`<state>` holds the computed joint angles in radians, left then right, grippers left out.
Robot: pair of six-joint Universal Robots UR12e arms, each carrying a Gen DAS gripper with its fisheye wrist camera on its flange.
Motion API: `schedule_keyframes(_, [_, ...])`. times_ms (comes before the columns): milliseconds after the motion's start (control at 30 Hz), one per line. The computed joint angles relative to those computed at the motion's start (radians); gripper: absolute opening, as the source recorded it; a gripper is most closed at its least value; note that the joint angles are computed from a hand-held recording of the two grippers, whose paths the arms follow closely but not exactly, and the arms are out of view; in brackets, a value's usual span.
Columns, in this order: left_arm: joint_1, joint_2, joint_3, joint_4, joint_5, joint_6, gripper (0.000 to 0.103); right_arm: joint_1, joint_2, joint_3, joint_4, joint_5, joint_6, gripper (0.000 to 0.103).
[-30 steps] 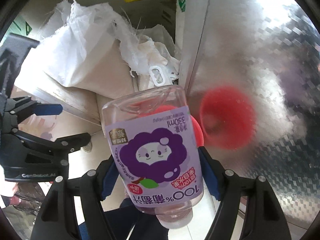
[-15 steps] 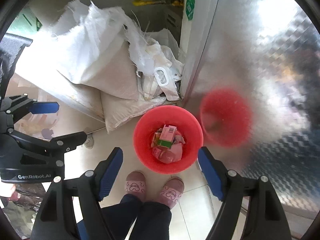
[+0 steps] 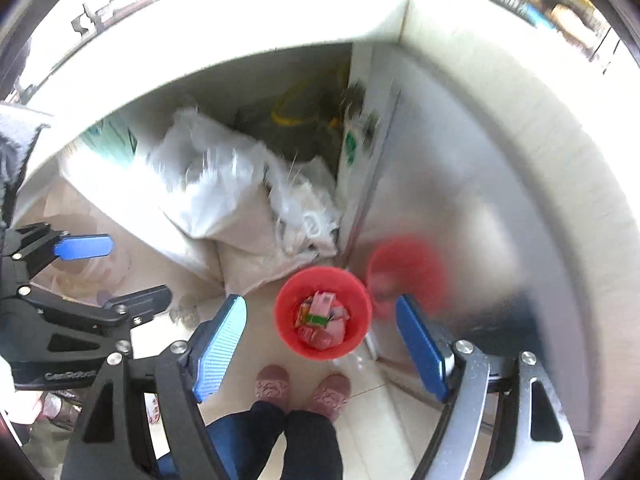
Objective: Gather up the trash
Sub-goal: 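Raise both tools back up over the counter toward the pink packets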
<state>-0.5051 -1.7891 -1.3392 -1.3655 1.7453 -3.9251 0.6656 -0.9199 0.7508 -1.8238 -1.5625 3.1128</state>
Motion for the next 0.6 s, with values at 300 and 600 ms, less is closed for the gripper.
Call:
schedule_keyframes(300, [-0.015, 0.005, 0.117, -0.034, 0.098, 0.035, 0.081, 0.001, 0.003, -0.099, -0.012, -0.023, 0.004, 0.076])
schedule_keyframes(600, [-0.011, -0.023, 0.211, 0.002, 0.144, 0.129, 0.081, -0.003, 0.013, -0.172, -0.029, -0.073, 0.061, 0.076])
